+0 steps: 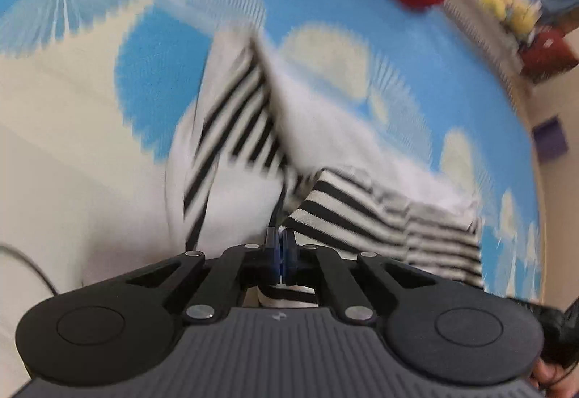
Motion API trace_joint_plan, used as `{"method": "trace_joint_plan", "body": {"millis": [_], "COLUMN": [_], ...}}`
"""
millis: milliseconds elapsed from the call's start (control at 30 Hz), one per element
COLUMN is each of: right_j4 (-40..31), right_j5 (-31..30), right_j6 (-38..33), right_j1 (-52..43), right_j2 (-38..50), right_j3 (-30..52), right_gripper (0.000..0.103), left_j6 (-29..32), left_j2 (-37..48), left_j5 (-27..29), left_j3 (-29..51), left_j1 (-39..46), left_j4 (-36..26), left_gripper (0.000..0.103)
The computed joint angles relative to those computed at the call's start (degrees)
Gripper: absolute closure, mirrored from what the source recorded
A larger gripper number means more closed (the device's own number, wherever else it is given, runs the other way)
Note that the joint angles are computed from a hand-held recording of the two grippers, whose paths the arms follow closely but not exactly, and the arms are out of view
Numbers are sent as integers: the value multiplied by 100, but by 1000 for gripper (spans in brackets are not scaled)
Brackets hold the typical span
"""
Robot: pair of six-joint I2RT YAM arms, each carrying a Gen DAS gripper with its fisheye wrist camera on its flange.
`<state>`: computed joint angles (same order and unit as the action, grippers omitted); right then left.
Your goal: Fold small clothes
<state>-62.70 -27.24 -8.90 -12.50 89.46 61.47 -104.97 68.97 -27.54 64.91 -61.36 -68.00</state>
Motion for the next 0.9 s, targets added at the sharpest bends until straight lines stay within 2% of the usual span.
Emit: {"method": "trace_joint_plan", "body": {"millis": [33, 100, 133, 167, 200, 267, 300, 333, 367, 433, 500, 533, 600, 700, 767, 800, 867, 900], "right_j4": [-49, -372, -586, -742, -788, -559, -428, -360, -348, -263, 80, 251, 434, 286, 90, 83, 168, 220], "right_j5": [-280, -1289, -1687, -1780, -1541, -336, 51, 211, 216, 244, 411, 412, 147, -226, 229, 607, 959, 935], "right_j6": [27, -41, -93, -91, -26, 232, 318, 415, 505, 527, 445, 388, 260, 157, 221, 316, 508, 608], "right_j1": [-59, -328, -431, -481, -461, -270, -233, -251, -270, -216, -55, -11, -49, -39, 79, 127, 40, 7], "right_j2": [-39, 58, 179, 289, 355, 407, 418, 431, 413, 159, -328, -500, -684, -554, -337, -224, -152, -229], "right_j3": [24, 176, 263, 335, 363, 274, 191, 146, 146, 202, 126, 68, 13, -1, -20, -63, -148, -148], "right_gripper": [99, 99, 99, 99, 99, 99, 96, 91, 89, 76, 66, 65, 65, 66, 66, 65, 65, 63], "left_j6": [-134, -329, -425, -458, -334, 65, 178, 122, 68, 119, 179, 286, 547, 798, 830, 744, 627, 609], "left_j2": [70, 168, 207, 206, 144, 25, 9, 55, 148, 292, 429, 431, 370, 421, 649, 637, 574, 543], "left_j5": [-381, -804, -857, -739, -431, 360, 622, 663, 560, 99, -315, -416, -281, 437, 1028, 1101, 896, 676], "left_j3": [238, 551, 623, 607, 470, 107, -14, -3, 133, 473, 759, 771, 601, 242, 181, 138, 206, 320], "left_j1": [-120, -250, -255, -194, -51, 265, 358, 350, 306, 123, -93, -145, -88, 205, 376, 359, 294, 220], "left_j4": [-303, -737, -877, -901, -751, -312, -174, -227, -383, -683, -902, -819, -459, 9, -111, -228, -346, -437], "left_gripper": [103, 103, 103, 103, 102, 102, 102, 96, 88, 82, 82, 82, 82, 82, 82, 82, 82, 82]}}
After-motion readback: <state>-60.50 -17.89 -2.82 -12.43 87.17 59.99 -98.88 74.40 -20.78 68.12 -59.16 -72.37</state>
